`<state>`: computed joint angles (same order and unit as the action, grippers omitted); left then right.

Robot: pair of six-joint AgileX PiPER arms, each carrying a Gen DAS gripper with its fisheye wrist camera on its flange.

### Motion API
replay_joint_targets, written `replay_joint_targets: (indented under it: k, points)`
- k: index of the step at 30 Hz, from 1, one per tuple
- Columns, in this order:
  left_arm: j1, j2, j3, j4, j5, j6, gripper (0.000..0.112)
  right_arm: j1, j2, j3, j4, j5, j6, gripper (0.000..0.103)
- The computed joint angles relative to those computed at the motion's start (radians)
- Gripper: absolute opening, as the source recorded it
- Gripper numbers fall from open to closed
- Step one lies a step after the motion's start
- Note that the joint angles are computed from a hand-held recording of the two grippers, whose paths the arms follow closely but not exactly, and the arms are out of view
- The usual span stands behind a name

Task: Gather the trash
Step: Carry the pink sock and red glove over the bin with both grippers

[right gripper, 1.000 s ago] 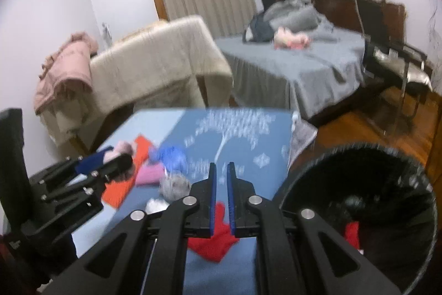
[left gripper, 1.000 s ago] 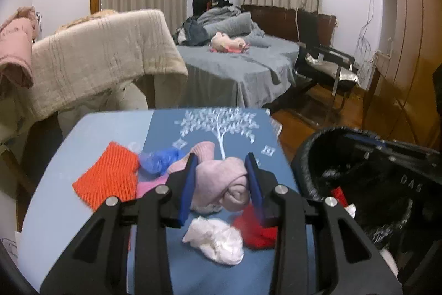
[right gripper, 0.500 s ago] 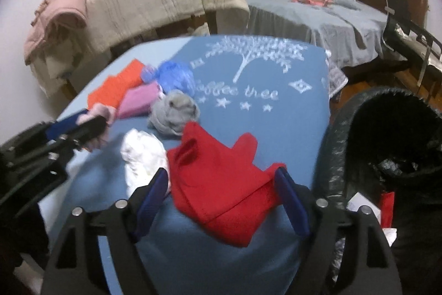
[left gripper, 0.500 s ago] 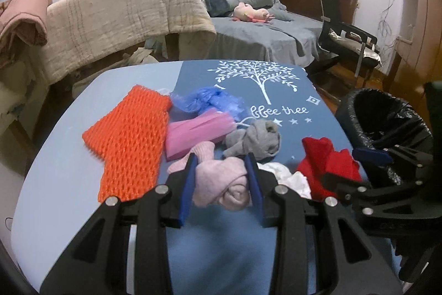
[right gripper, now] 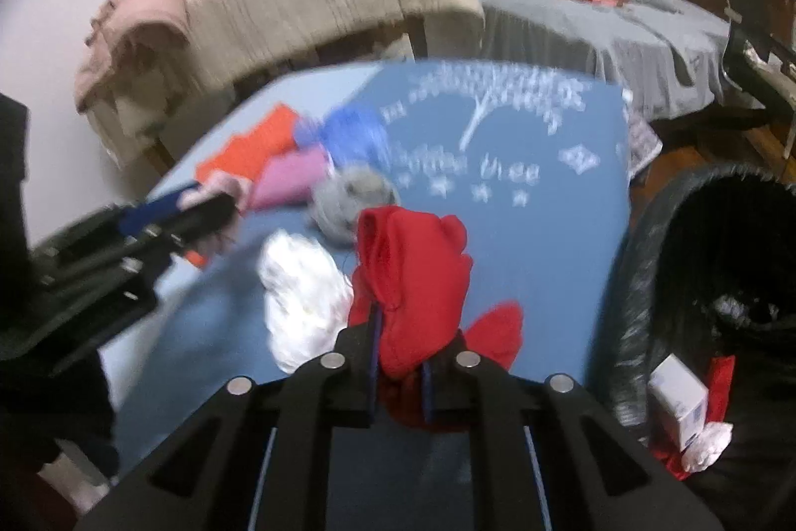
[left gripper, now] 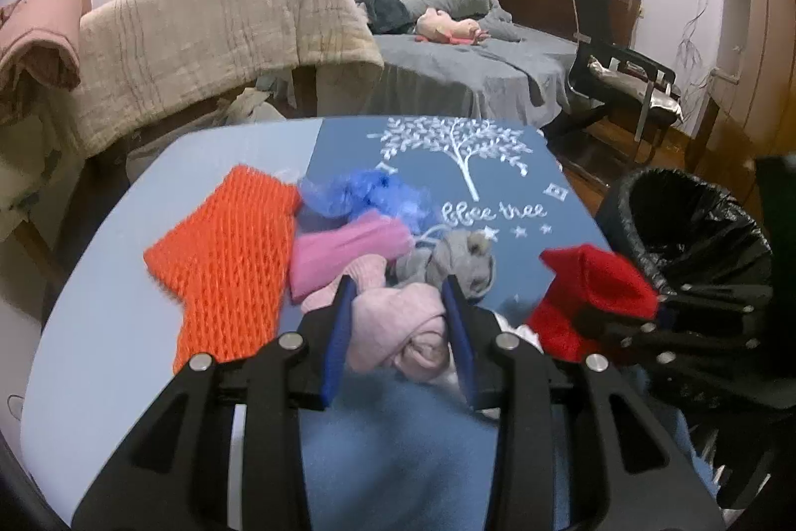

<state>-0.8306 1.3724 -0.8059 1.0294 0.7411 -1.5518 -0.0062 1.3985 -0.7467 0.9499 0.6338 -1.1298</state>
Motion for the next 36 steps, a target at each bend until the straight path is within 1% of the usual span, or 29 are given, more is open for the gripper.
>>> replay_joint_targets:
  k: [4, 8, 15, 19, 25, 30, 36]
  points:
    - [-0.027, 0.005, -0.067, -0.008, 0.041, 0.034, 0.035, -0.088, -0.086, -0.047, 0.024, 0.103, 0.010, 0.012]
    - [-0.062, 0.023, -0.148, -0.009, 0.073, 0.078, 0.035, -0.176, -0.145, -0.097, 0.022, 0.167, 0.023, 0.012]
    - [-0.136, 0.087, -0.324, -0.015, 0.106, 0.156, 0.035, -0.337, -0.188, -0.169, 0.015, 0.221, 0.021, 0.012]
    - [-0.169, 0.131, -0.404, -0.015, 0.098, 0.174, 0.035, -0.434, -0.189, -0.195, 0.029, 0.247, 0.000, 0.012]
    - [-0.212, 0.212, -0.509, -0.016, 0.062, 0.204, 0.035, -0.566, -0.182, -0.209, 0.047, 0.275, -0.048, 0.012]
    - [-0.232, 0.284, -0.574, -0.030, 0.021, 0.233, 0.035, -0.642, -0.165, -0.207, 0.050, 0.278, -0.074, 0.012]
    - [-0.236, 0.358, -0.608, -0.046, -0.038, 0.242, 0.035, -0.716, -0.122, -0.209, 0.048, 0.274, -0.107, 0.012]
